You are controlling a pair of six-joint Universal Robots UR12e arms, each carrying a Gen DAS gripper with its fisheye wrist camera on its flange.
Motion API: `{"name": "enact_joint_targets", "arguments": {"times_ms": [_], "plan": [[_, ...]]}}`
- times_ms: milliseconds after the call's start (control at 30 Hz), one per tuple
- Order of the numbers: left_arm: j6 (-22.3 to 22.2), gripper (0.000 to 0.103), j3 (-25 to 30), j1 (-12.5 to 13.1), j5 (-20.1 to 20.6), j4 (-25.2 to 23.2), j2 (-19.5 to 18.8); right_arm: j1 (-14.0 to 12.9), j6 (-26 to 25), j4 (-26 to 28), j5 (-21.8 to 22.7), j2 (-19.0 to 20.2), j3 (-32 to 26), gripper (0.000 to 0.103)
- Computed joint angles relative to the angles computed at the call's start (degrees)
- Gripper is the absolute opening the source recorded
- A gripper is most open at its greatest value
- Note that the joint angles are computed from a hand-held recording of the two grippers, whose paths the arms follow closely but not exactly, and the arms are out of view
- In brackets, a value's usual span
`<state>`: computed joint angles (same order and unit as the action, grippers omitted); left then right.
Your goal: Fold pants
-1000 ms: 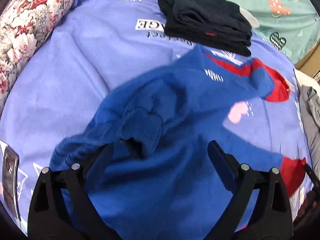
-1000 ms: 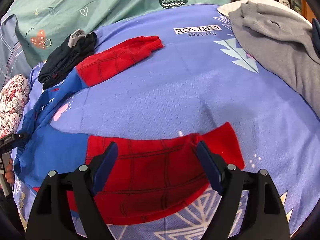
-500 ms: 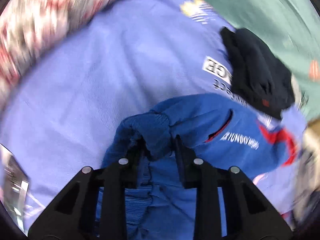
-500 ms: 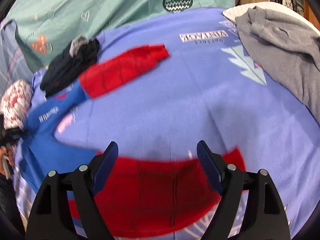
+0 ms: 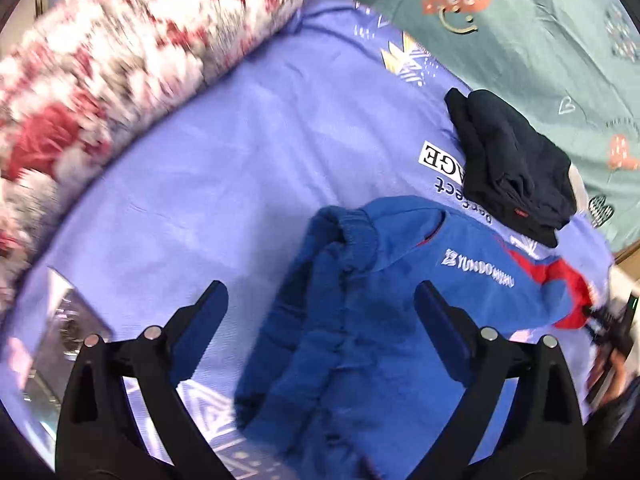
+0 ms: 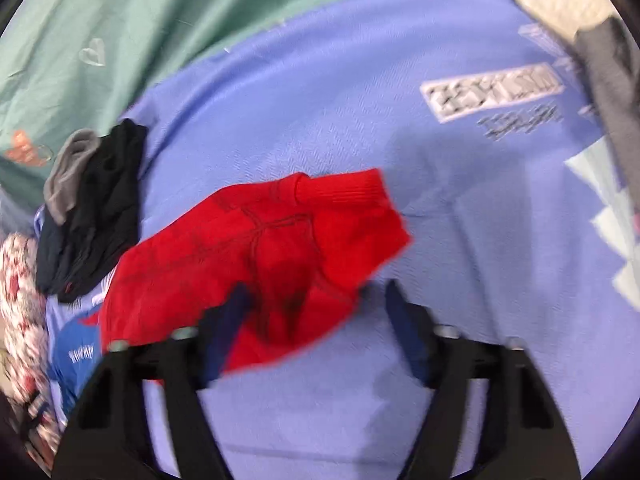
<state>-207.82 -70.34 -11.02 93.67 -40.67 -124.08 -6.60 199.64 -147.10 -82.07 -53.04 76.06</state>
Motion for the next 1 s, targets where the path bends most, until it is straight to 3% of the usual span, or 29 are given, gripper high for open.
{"name": "enact_joint_targets", "arguments": {"times_ms": [33, 133, 267, 433, 600, 667, 700, 733, 800, 867, 933, 1000], "plan": [[1.5, 0.096, -0.1, -0.4, 0.8, 0.2, 0.0, 0.3, -0.9, 1.1, -0.6, 0.4, -1.0, 0.017], [9.2, 0.097, 1.1, -2.1, 4.5, -1.0, -0.9, 0.9, -0.7, -0.5, -3.4, -1.3, 0.0, 0.014], [15.5, 0.097, 2.7, -4.1, 8.0, -1.6, -2.6, 0.7, -0.3, -4.9, -4.9, -6.7, 5.5, 0.014], [16.7, 0.097, 5.1, -4.9, 6.9, -4.1, -4.5, -1.1, -2.0, -7.0, -2.4, -11.9, 11.5, 0.014], [15.2, 0.097, 5.8, -4.8, 5.9, -5.1, -4.8, -1.7, -5.5, -6.0, -5.4, -8.5, 10.4, 0.016], [14.8, 0.097, 5.8, -4.7, 6.3, -5.5, -4.6, -0.2, -8.0, -6.5, -12.5, -6.9, 9.6, 0.029], [14.9, 0.097, 5.7, -4.7, 6.8, -5.6, -4.5, 0.7, -9.7, -4.1, -18.5, -6.0, 8.5, 0.054], [15.2, 0.097, 5.3, -4.7, 7.6, -5.5, -4.2, 1.5, -9.5, 0.5, -24.5, -5.2, 6.6, 0.063], [15.9, 0.097, 4.9, -4.6, 8.4, -5.2, -3.8, 3.0, -6.5, 3.7, -31.9, -4.4, 5.3, 0.063], [16.7, 0.097, 5.0, -4.4, 9.2, -5.0, -3.8, 3.2, -5.6, -1.1, -30.7, -4.9, 6.3, 0.064], [17.7, 0.097, 5.7, -4.3, 10.1, -4.8, -4.2, 3.5, -8.8, -8.6, -29.7, -4.8, 7.2, 0.064], [18.6, 0.097, 6.7, -3.8, 7.8, -4.2, -4.7, 3.1, -14.5, -10.4, -19.8, -5.0, 7.2, 0.064]]}}
